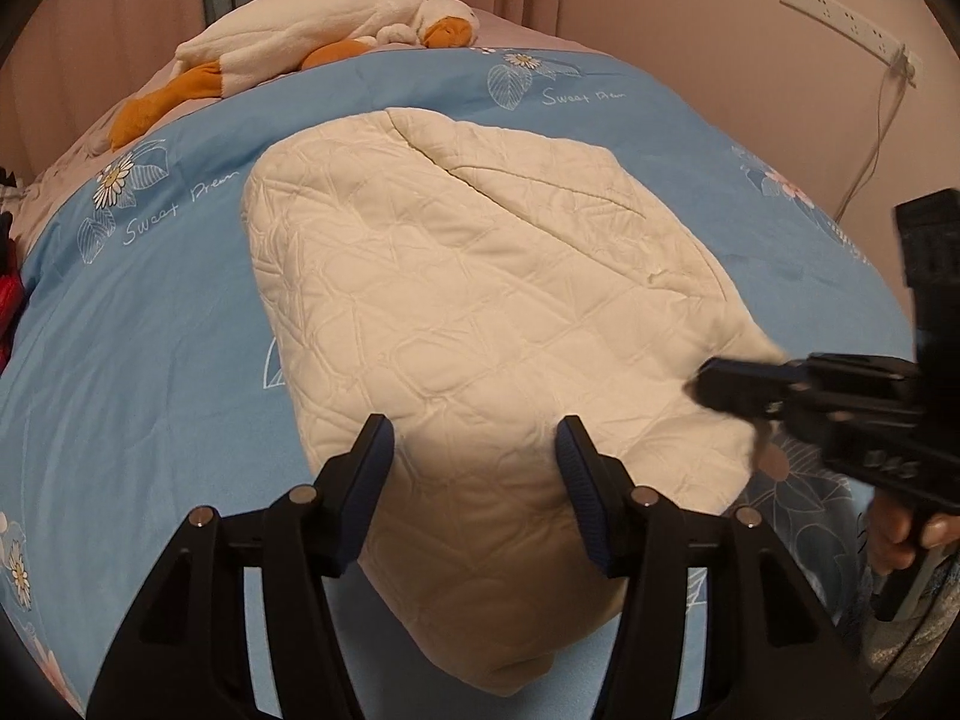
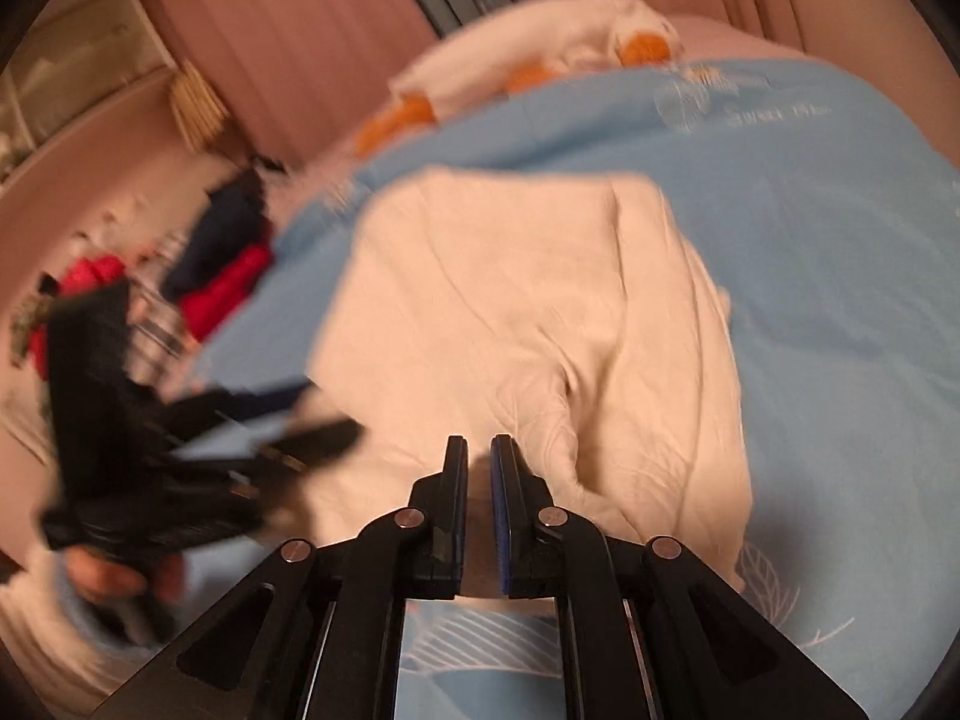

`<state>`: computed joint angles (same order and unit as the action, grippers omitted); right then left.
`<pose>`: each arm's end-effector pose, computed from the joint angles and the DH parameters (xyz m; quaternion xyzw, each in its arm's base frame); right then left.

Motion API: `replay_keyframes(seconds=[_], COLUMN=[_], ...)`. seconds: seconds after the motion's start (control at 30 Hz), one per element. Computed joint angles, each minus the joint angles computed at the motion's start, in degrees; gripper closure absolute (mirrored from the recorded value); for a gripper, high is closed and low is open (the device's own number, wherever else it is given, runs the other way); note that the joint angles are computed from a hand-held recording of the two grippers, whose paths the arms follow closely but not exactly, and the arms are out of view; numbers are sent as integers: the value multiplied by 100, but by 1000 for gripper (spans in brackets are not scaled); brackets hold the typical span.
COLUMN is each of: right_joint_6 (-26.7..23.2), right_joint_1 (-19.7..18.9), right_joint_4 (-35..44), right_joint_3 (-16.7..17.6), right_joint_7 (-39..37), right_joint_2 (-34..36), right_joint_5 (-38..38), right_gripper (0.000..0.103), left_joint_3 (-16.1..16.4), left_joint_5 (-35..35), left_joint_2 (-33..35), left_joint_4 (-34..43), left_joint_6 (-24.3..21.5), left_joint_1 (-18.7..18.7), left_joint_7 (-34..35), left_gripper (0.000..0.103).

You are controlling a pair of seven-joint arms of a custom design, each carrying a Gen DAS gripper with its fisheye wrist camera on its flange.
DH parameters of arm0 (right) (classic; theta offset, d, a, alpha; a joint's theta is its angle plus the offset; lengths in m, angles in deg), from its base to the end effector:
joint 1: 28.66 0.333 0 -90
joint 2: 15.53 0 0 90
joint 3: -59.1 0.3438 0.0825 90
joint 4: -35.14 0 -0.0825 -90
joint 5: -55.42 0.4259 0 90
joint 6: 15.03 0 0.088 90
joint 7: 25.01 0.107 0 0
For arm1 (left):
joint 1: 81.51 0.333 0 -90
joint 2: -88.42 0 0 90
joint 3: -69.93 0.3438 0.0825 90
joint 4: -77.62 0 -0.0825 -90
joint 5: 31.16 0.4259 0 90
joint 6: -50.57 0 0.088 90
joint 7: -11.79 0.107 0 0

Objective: Fold large clothes

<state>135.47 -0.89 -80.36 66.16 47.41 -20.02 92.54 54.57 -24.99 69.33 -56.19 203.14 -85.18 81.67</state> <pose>0.5134 0.3422 0.5751 -0.7793 0.4833 0.0002 0.3989 0.4913 -0.1844 0.5442 -0.6428 0.6930 -0.2503 0.2097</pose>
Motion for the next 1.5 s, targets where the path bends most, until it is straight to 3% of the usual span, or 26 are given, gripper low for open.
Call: replay_keyframes(seconds=[0.17, 0.33, 0.47, 0.67, 0.83, 1.13, 1.23, 1.43, 1.5], right_joint_6=[-59, -174, -89, -9, -17, -146, 42, 213, 227], right_joint_1=[-48, -106, -73, 9, 15, -20, 34, 11, 39], right_joint_4=[68, 48, -143, -201, -183, -206, -266, -298, -279], right_joint_3=[31, 3, 12, -14, -22, -63, -95, 26, 26], right_joint_7=[60, -241, -278, -236, -233, -173, -396, 521, 622], right_joint_2=[191, 128, -26, -50, -25, -117, -268, -153, -39], right_joint_5=[115, 612, 750, 866, 910, 1240, 1501, 123, -1], right_gripper=[103, 103, 103, 103, 103, 103, 103, 103, 103], left_joint_3=[-189, 2, -28, -212, -7, -8, 66, 18, -36], left_joint_5=[447, -39, -361, -360, -655, -760, -889, -948, -882], left_joint_2=[18, -525, -877, -737, -627, -600, -609, -594, -586], left_joint_4=[-47, -409, -720, -743, -754, -738, -751, -767, -771], left_joint_6=[70, 317, 474, 439, 441, 338, 338, 411, 423], left_joint_1=[127, -97, -170, -6, -177, -178, -233, -218, -184], left_joint_7=[-235, -291, -229, -243, -5, 50, 122, 184, 159], left_gripper=[41, 43, 43, 42, 42, 41, 41, 40, 39])
